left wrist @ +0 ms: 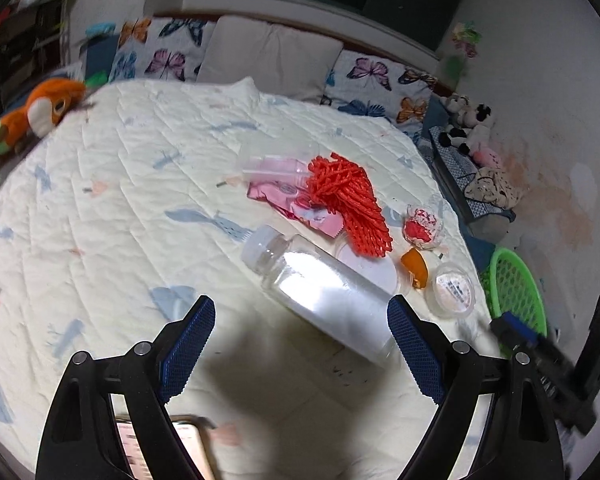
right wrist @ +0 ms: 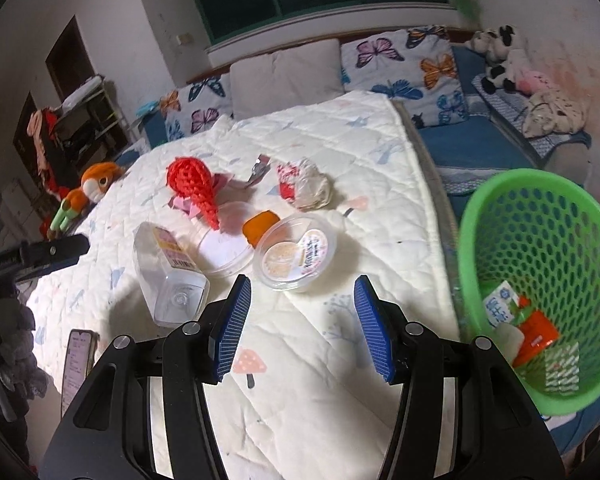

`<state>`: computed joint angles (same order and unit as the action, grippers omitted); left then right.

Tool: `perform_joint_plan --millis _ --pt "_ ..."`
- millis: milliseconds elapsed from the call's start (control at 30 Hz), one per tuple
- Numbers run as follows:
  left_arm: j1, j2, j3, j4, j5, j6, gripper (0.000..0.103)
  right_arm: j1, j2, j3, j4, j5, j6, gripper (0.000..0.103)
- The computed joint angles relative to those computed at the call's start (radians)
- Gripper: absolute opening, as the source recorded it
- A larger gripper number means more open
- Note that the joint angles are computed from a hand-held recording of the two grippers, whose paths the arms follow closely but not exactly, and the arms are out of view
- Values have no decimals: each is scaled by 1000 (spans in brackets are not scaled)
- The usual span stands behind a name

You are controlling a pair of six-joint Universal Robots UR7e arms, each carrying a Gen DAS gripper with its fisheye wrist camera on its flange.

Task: Collect trash
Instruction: 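Grasp the clear plastic bottle with the left tool while the right tool grasps a pudding cup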

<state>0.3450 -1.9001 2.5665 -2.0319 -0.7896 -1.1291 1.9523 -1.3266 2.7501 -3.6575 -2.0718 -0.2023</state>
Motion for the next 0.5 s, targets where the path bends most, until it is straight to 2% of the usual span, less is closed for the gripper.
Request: perform_joint_plan --millis 233,500 --pt "96 163 -38 -133 -20 -14 85 -27 86 -53 -1 5 -58 64" --pt "159 256 -65 -192 -41 -52 85 -28 179 -111 -8 -34 -144 67"
